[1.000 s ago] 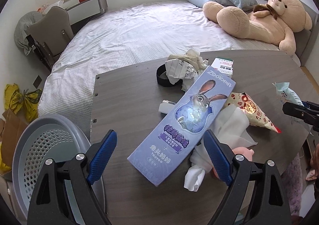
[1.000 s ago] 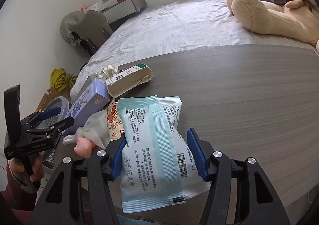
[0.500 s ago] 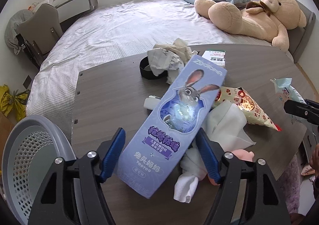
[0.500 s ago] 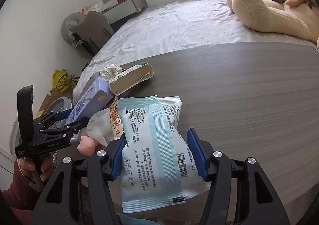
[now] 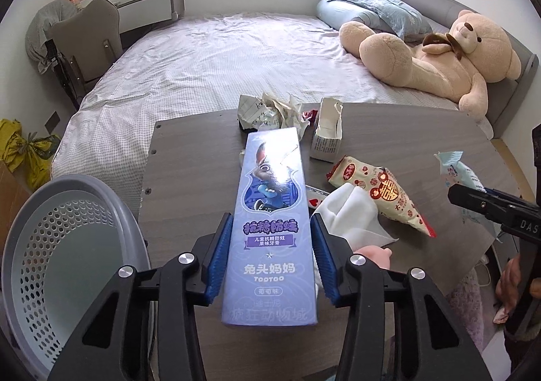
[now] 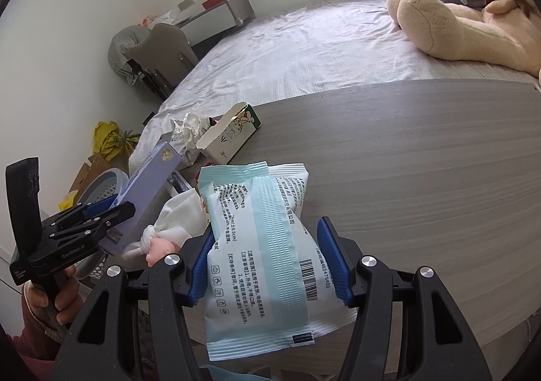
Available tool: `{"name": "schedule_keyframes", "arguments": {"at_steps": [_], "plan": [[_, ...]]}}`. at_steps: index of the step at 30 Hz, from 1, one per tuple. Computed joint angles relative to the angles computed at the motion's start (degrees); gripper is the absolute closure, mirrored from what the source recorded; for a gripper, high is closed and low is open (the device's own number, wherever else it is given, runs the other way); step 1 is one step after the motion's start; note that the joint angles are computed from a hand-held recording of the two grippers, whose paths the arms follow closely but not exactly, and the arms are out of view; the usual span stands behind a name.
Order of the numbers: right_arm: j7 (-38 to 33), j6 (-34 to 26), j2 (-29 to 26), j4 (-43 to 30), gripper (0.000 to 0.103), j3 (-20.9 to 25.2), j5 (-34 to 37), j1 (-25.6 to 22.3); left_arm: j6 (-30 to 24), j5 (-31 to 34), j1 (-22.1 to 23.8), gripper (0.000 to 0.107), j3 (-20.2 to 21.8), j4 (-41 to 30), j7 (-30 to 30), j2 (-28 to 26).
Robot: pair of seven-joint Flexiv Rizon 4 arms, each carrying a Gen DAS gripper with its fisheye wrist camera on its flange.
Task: Collect trash
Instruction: 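Grasp the lavender toothpaste box with the left gripper while the right holds the packet, then carry both items over the grey basket and open both grippers to drop them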
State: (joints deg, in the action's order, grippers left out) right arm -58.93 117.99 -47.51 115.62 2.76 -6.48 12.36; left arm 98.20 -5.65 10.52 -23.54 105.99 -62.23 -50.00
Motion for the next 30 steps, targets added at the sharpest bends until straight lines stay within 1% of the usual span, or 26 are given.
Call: {"name": "schedule_keyframes", "arguments": {"at_steps": [6,9,13,17,22,26,30], "plan": [[-0.21,0.47,0.54,-0.26,0.047,-0.09,0.53,1.07,3.37,1.72,4.28,0.064,-4.03,3.40,-2.24,1.64],[-0.34,0.52,0.78,-0.55,0.047,-0.13,0.61,1.64,4.58,2.90,5.38,0.064,-4.67,4.28,-3.73,2.09],[-0.48,0.62,1.00,-0.84,0.047,0.32,0.21,1.87,6.09,4.23,6.07,0.064,-4.31,5.33,-5.83,2.71],[-0.42,0.78,1.15,-1.50,0.047,1.13,-0.55,2.11,9.31,4.85,4.53,0.064,-0.84,6.69,-9.28,4.38],[-1.29,-0.25,0.95,-3.81,0.047,1.06,-1.88,4.14,13.12,5.03,1.91,0.064,5.26,8.13,-13.92,6.26],[-1.86,-2.23,-0.29,-7.40,0.047,2.95,-5.36,4.33,15.44,3.67,-1.08,0.064,11.53,8.96,-16.77,7.15],[-1.94,-5.29,-2.48,-12.07,0.047,5.68,-9.65,4.09,16.43,2.94,-1.33,0.064,14.93,10.39,-18.79,7.68]]}}
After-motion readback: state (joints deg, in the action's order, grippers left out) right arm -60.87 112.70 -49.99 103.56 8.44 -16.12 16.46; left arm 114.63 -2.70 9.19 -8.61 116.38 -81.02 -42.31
